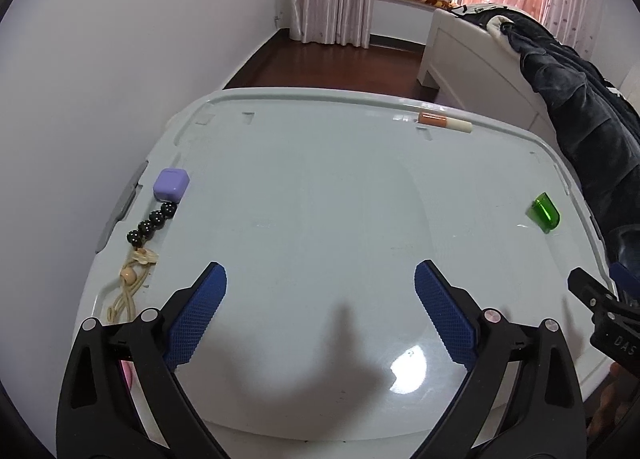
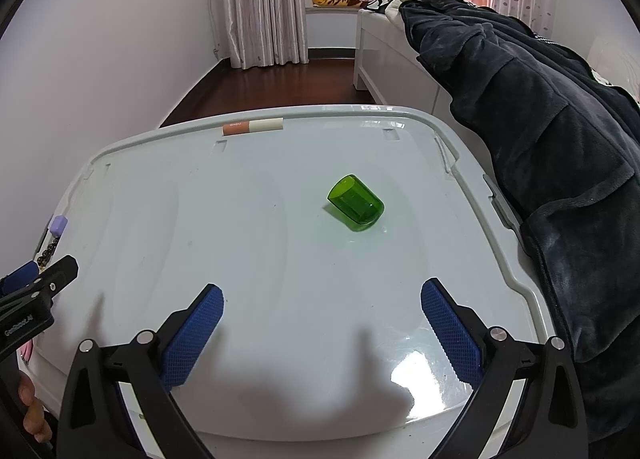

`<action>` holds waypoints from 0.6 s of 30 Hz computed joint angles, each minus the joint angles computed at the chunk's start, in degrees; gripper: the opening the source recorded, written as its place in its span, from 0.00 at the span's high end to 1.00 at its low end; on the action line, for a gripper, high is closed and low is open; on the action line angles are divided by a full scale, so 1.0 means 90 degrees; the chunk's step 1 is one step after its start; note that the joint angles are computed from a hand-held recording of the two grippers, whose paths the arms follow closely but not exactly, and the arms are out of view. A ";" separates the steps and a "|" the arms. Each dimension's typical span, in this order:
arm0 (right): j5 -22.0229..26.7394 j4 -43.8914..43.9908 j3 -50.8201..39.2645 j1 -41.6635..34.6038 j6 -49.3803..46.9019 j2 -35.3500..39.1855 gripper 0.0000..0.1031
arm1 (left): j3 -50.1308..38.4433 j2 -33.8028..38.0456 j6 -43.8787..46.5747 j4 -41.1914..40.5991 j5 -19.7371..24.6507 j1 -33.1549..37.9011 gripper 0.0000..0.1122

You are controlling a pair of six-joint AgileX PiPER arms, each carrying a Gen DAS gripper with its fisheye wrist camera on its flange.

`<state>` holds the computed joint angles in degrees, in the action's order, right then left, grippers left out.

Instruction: Collect trash

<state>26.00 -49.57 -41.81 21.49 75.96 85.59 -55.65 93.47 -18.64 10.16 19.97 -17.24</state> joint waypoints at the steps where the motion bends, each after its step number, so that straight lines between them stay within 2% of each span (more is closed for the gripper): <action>1: 0.0000 -0.0002 0.0000 0.0004 0.0004 0.0003 0.05 | -0.0004 -0.0002 -0.0025 0.0024 0.0004 -0.0016 0.17; 11: 0.0000 0.0062 -0.0009 -0.0002 -0.0071 0.0018 0.05 | -0.0001 0.0004 -0.0264 0.0311 0.0042 -0.0115 0.14; 18: -0.0025 -0.0009 0.0002 -0.0014 -0.0003 0.0030 0.05 | -0.0018 0.0033 0.0069 -0.0033 0.0094 -0.0074 0.14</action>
